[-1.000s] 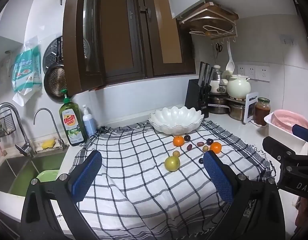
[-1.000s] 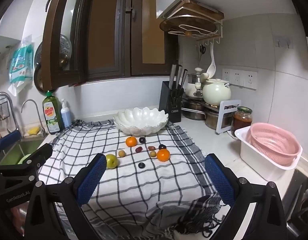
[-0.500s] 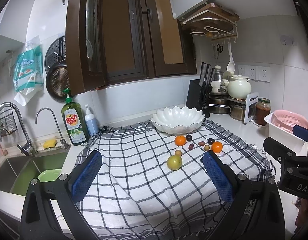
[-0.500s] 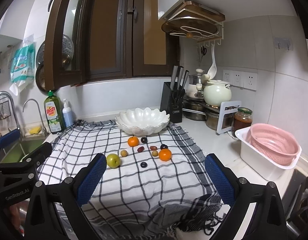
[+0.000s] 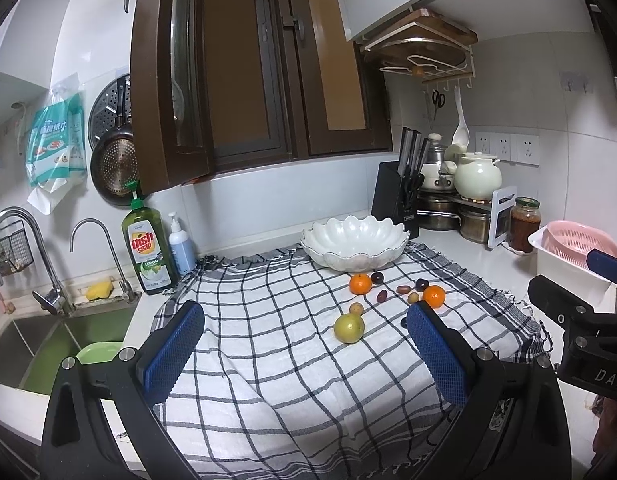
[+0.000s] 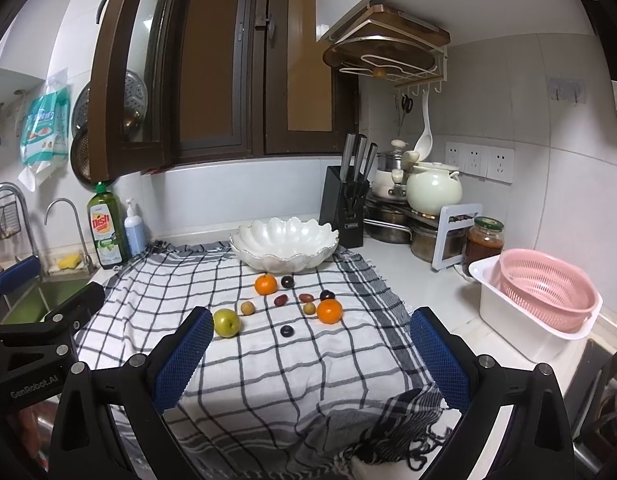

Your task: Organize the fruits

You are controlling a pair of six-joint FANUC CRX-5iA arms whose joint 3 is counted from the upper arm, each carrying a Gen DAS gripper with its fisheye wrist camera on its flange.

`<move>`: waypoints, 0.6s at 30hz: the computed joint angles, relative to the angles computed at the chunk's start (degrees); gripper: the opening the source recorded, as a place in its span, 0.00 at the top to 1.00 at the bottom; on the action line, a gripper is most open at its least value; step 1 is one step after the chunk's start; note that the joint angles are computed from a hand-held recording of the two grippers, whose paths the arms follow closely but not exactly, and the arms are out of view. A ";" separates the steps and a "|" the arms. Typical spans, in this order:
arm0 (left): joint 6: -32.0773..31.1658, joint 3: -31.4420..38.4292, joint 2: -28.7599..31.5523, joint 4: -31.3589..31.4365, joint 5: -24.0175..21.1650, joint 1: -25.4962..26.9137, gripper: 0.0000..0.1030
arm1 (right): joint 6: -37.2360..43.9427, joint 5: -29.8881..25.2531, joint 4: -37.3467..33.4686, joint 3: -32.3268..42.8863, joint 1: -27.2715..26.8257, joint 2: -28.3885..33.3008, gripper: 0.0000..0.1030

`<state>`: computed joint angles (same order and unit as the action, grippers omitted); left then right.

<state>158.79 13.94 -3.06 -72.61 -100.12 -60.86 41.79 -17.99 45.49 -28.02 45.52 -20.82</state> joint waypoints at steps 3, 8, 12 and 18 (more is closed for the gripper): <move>0.10 0.06 0.14 -0.09 -0.10 -0.05 0.00 | 0.16 0.03 -0.21 0.04 0.01 0.02 0.03; -0.15 0.13 0.18 -0.33 -0.21 0.07 0.00 | 0.78 0.08 -0.58 0.36 -0.10 0.30 0.03; -0.23 -0.23 -0.32 -0.50 0.01 0.17 0.00 | 1.22 0.04 -1.00 0.69 -0.08 0.51 0.03; -0.37 -0.48 -0.72 -0.67 0.08 0.15 0.00 | 0.85 0.03 -0.60 0.83 -0.01 0.79 0.03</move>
